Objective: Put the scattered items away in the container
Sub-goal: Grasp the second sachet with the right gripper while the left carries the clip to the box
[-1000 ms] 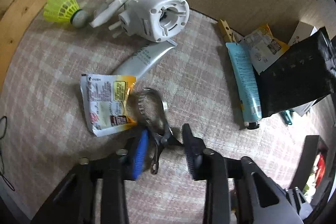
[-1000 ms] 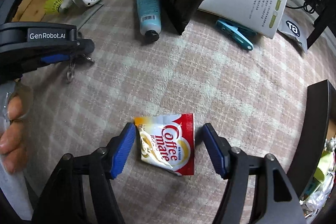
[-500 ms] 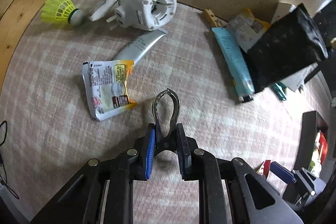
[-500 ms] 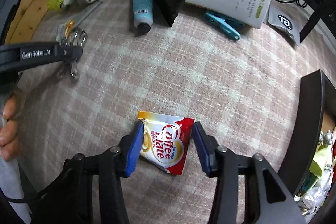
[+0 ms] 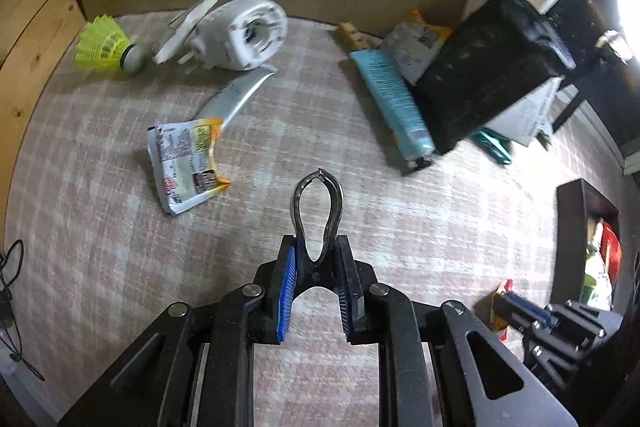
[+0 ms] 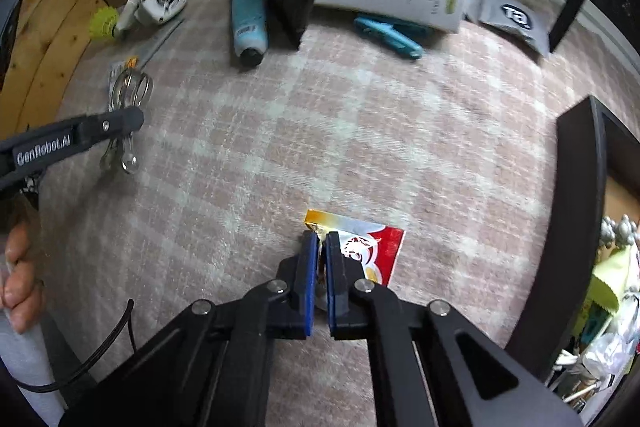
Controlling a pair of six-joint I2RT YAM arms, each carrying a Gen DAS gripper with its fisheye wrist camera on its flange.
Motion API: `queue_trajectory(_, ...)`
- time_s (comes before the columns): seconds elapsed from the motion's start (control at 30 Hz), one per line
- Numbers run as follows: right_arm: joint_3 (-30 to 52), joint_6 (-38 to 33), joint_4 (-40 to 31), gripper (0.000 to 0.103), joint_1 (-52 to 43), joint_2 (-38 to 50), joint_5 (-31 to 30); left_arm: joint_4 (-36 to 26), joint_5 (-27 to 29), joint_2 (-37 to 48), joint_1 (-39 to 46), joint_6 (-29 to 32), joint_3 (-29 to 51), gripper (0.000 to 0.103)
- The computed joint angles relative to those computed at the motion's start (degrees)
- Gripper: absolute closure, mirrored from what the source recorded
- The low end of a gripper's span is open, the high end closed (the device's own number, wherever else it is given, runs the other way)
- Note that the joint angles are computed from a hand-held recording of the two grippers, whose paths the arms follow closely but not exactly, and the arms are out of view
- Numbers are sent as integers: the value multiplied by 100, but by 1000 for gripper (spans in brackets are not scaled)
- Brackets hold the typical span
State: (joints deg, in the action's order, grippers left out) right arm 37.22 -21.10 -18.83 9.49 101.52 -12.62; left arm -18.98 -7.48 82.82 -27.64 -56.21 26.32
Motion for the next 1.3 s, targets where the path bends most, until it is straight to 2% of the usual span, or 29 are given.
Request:
queue_trajectory(0.17, 125, -446, -484, 99, -757, -398, -258, -361, -190, 221, -804, -334, 677, 85)
queue_trajectory(0.23, 81, -626, -677, 99, -1083, -683, -364, -310, 32, 229, -460, 255, 817, 85)
queue_trajectory(0.3, 492, -650, -991, 99, -1273, -670, -453, -121, 190, 534, -12, 890, 1098, 85)
queue_trajectory(0.37, 763, -621, -1091, 99, -1412, -615, -517, -228, 223, 535, -165, 967, 1272, 85)
queue_trajectory(0.47, 1031, -666, -1208, 99, -1861, -660, -566, -33, 311, 1265, -367, 1191, 2041, 85)
queue_trajectory(0.5, 1110, -660, -1211, 99, -1986, -640, -561, -288, 310, 1260, -561, 1156, 2301, 85)
queue_trajectory(0.73, 2314, -1191, -1809, 99, -3476, -36, -612, -809, 453, 2651, -1530, 1223, 4426, 85)
queue_trajectory(0.93, 2980, -1513, -2083, 99, -4330, 402, -553, -1351, 549, 3622, -2005, 1330, 5959, 85)
queue_trajectory(1.17, 3156, -1603, -2036, 99, -4683, 668, -466, -1689, 569, 4106, -2321, 1389, 6752, 85)
queue_trajectory(1.23, 3128, -1636, -2001, 98, -4681, 654, -475, -1750, 635, 4144, -2345, 1408, 6816, 79)
queue_trajectory(1.27, 3147, -1640, -2042, 96, -4676, 657, -482, -1790, 616, 4143, -2352, 1403, 6821, 66)
queue_trajectory(1.3, 3171, -1625, -2097, 88, -4662, 661, -471, -1733, 572, 4083, -2359, 1423, 6736, 62)
